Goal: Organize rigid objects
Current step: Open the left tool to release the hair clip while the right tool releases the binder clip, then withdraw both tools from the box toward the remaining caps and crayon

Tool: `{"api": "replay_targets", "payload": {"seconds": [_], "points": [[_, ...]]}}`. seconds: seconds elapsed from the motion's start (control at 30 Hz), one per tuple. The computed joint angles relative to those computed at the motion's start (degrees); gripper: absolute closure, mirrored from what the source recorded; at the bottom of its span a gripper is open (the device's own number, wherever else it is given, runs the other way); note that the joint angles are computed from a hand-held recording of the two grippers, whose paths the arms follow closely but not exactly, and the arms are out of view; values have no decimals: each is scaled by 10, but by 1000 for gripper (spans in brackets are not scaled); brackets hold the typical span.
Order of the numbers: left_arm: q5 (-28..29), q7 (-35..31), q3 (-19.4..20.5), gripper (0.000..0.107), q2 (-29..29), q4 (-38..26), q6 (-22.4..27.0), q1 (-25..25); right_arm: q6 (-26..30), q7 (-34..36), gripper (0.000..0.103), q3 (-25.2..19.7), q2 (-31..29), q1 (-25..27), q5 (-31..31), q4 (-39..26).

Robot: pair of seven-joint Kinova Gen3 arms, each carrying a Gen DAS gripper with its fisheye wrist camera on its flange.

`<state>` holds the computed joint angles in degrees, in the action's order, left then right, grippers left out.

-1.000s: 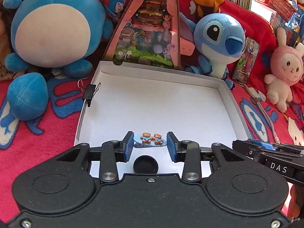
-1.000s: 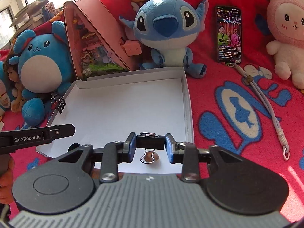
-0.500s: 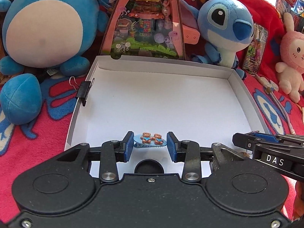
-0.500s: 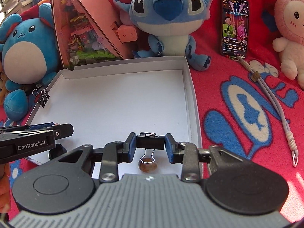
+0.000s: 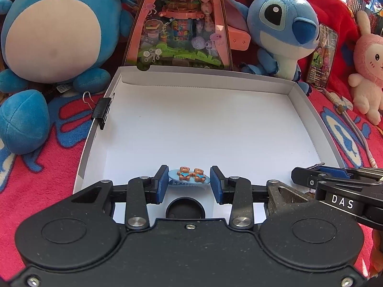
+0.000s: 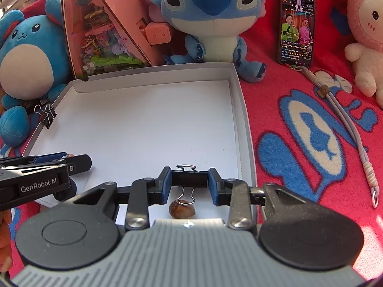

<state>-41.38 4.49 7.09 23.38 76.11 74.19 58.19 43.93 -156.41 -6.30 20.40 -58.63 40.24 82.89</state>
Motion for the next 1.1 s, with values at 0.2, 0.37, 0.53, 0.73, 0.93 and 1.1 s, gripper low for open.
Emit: {"api": "replay_targets", "payload": {"seconds": [0.2,0.37,0.53,0.73,0.93,1.1], "points": [[-5,8,0,72,0,2,1,3,-9,-6,64,1,-2,1,2,6],[-3,9,1,70,-2,2,2,3,-16,-14,62,2,-6,-2,11,15],[-17,26,4,58,-15,14,-1,12,-31,-39,47,3,-22,-8,39,38],[-55,48,16,43,-28,21,24,40,-40,-81,39,-7,-49,-17,101,78],[-83,67,32,37,-33,21,58,68,-38,-133,30,-31,-71,-18,165,116],[-111,90,43,35,-32,23,86,100,-32,-202,23,-58,-95,-22,240,160]]}}
